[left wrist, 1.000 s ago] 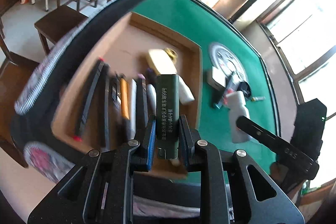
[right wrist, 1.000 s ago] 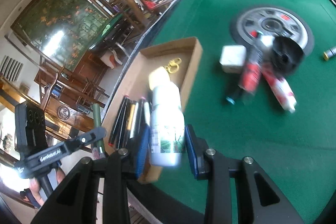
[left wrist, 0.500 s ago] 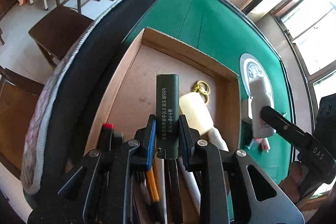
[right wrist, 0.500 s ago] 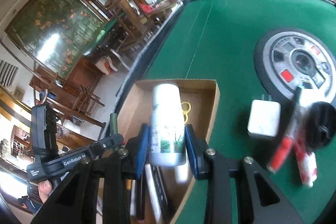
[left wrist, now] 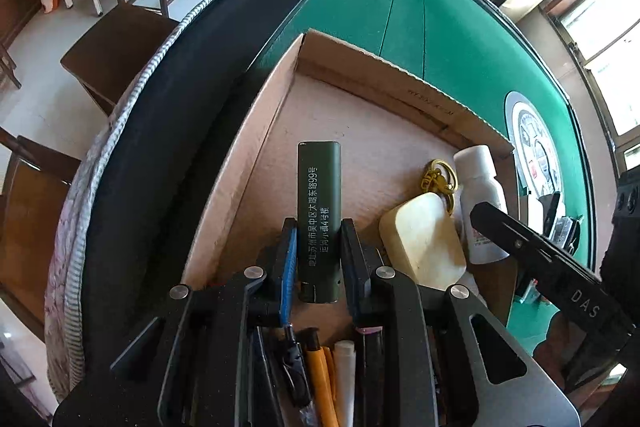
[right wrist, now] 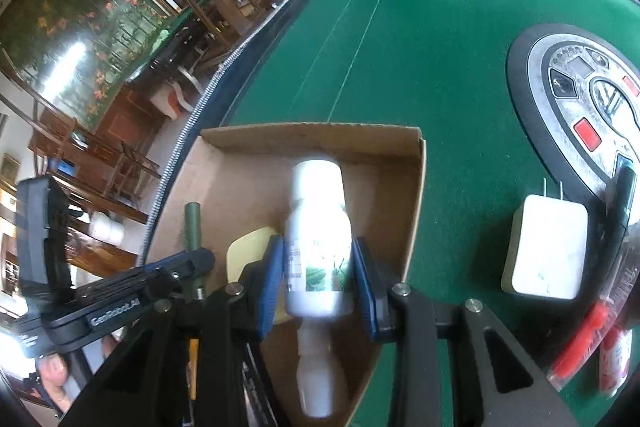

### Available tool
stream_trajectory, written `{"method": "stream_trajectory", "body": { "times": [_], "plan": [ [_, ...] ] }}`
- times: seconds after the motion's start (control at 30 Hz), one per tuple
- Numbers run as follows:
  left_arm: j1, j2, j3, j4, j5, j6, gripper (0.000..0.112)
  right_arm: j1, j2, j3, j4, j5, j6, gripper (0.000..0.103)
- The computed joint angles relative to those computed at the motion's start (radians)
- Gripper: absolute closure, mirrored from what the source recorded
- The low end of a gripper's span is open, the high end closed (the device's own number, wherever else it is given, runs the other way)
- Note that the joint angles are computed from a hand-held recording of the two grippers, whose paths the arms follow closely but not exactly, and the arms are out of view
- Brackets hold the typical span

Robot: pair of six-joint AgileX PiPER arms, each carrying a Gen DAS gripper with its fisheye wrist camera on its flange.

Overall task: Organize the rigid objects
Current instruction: 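Carry the green cylinder and white bottle into the tray while both tools open to release, then grasp the black cone-shaped cap with the right tool while the left tool reaches toward the red-and-clear tube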

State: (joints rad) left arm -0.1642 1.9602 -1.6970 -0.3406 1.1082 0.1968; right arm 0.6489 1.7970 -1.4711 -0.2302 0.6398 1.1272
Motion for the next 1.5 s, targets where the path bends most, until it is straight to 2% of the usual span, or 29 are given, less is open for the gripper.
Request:
{"method": "stream_trajectory", "body": {
  "times": [0.17, 0.37, 0.47, 0.53, 0.57, 0.67, 0.7, 0.73, 0.87, 0.97, 1.1, 1.2, 1.3, 1.43, 1.5],
  "plan": [
    [-0.012, -0.009, 0.006, 0.036, 0.003, -0.007, 0.092, 0.023, 0.015, -0.049, -0.061, 0.088, 0.031, 0.069],
    [-0.005, -0.018, 0.021, 0.032, -0.011, 0.001, 0.089, 0.010, -0.015, -0.012, -0.040, 0.068, 0.015, 0.068],
    [-0.005, -0.050, 0.050, 0.044, -0.012, -0.011, 0.089, 0.008, -0.060, 0.028, -0.045, 0.036, 0.016, 0.065],
    [-0.001, -0.106, 0.107, 0.023, -0.029, 0.009, 0.087, 0.022, -0.115, 0.075, -0.060, -0.004, 0.029, 0.057],
    [-0.004, -0.141, 0.142, 0.024, -0.040, 0.010, 0.086, 0.036, -0.154, 0.112, -0.087, -0.025, 0.053, 0.050],
    [-0.032, -0.284, 0.284, 0.042, -0.111, -0.012, 0.076, 0.107, -0.318, 0.283, -0.224, -0.097, 0.203, 0.047],
    [-0.040, -0.325, 0.328, 0.039, -0.133, -0.013, 0.070, 0.129, -0.351, 0.316, -0.262, -0.106, 0.244, 0.047],
    [-0.052, -0.387, 0.392, 0.025, -0.160, -0.018, 0.069, 0.163, -0.397, 0.364, -0.327, -0.110, 0.318, 0.047],
    [-0.091, -0.544, 0.562, -0.099, -0.198, 0.009, 0.069, 0.309, -0.585, 0.559, -0.559, -0.059, 0.629, 0.045],
    [-0.177, -0.593, 0.618, -0.136, -0.199, -0.005, 0.069, 0.402, -0.695, 0.668, -0.623, 0.033, 0.764, 0.045],
    [-0.341, -0.616, 0.634, -0.078, -0.233, -0.118, 0.070, 0.512, -0.805, 0.780, -0.638, 0.164, 0.885, 0.045],
    [-0.450, -0.604, 0.610, -0.005, -0.246, -0.215, 0.070, 0.567, -0.862, 0.817, -0.624, 0.255, 0.914, 0.045],
    [-0.535, -0.607, 0.604, 0.056, -0.255, -0.307, 0.070, 0.573, -0.913, 0.839, -0.601, 0.306, 0.898, 0.045],
    [-0.588, -0.592, 0.582, 0.107, -0.259, -0.359, 0.070, 0.476, -0.950, 0.849, -0.540, 0.271, 0.782, 0.045],
    [-0.607, -0.589, 0.574, 0.133, -0.258, -0.389, 0.070, 0.358, -0.954, 0.845, -0.474, 0.196, 0.660, 0.045]
  ]
}}
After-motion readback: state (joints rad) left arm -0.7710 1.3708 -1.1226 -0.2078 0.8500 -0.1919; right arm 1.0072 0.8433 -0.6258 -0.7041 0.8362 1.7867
